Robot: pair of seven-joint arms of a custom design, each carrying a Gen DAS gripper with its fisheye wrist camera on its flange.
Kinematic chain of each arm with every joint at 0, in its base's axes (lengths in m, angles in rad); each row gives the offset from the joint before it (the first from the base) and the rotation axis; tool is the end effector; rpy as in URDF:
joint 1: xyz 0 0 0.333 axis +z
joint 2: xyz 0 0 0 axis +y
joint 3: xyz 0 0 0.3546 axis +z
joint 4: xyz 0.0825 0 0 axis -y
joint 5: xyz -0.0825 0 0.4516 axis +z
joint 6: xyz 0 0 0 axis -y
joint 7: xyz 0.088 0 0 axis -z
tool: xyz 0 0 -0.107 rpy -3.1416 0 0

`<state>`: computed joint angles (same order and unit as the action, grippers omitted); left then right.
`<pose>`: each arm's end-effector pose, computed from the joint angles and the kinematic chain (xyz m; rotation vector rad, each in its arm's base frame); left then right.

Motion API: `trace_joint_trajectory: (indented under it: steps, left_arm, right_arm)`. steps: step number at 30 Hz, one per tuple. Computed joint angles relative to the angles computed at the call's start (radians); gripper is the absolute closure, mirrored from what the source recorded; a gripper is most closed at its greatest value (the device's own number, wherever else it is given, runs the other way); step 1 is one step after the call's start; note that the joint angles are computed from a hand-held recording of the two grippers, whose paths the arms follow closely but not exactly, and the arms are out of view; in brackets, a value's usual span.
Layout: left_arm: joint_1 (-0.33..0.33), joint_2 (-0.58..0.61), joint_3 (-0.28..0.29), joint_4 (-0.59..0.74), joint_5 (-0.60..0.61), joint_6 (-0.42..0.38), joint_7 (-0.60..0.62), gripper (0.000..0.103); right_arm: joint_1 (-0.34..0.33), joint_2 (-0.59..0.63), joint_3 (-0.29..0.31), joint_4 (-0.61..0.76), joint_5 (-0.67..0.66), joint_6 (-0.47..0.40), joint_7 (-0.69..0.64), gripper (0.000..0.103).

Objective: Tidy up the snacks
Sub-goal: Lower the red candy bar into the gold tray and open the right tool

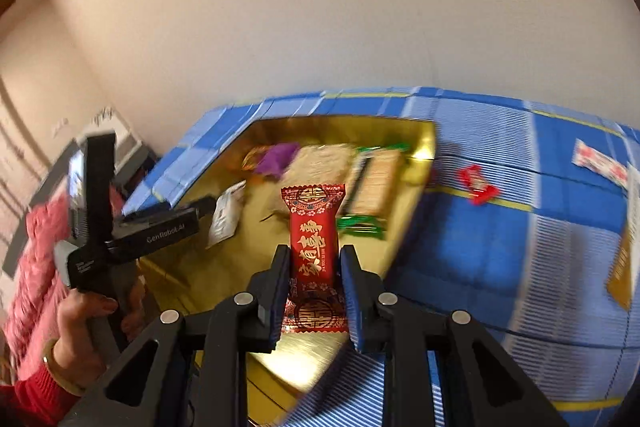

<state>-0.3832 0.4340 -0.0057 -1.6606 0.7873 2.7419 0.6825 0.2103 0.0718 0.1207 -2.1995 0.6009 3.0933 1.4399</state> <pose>0.7162 -0.3230 0.4233 -1.6162 1.8481 -0.6761 0.6161 0.1611 0.4332 -1.5404 1.7558 -0.3484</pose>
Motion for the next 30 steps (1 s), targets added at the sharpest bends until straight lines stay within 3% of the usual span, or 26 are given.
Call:
trace_joint_trajectory:
  steps: [6,12,15,20,26,30]
  left_arm:
    - [0.043,-0.011,-0.018,-0.018,-0.082,0.015,-0.008,0.022]
    - [0.051,-0.025,-0.005,-0.04,-0.115,0.032,-0.039,0.022]
    - [0.067,-0.021,-0.023,-0.038,-0.161,0.021,-0.004,0.022]
    - [0.044,-0.02,0.001,-0.033,-0.141,0.005,-0.021,0.022]
    - [0.061,-0.015,-0.015,-0.029,-0.182,0.002,-0.006,0.022]
    - [0.061,-0.016,-0.016,-0.031,-0.186,0.017,-0.002,0.022]
  right_arm:
    - [0.045,0.101,-0.033,0.146,-0.246,-0.119,0.144,0.078]
    - [0.034,0.213,-0.015,0.303,-0.31,-0.216,0.187,0.078]
    - [0.076,0.273,-0.061,0.386,-0.405,-0.277,0.286,0.078]
    - [0.094,0.336,-0.078,0.472,-0.489,-0.337,0.381,0.077]
    - [0.086,0.372,-0.081,0.509,-0.515,-0.342,0.471,0.074]
    - [0.03,0.318,-0.023,0.425,-0.439,-0.247,0.415,0.074]
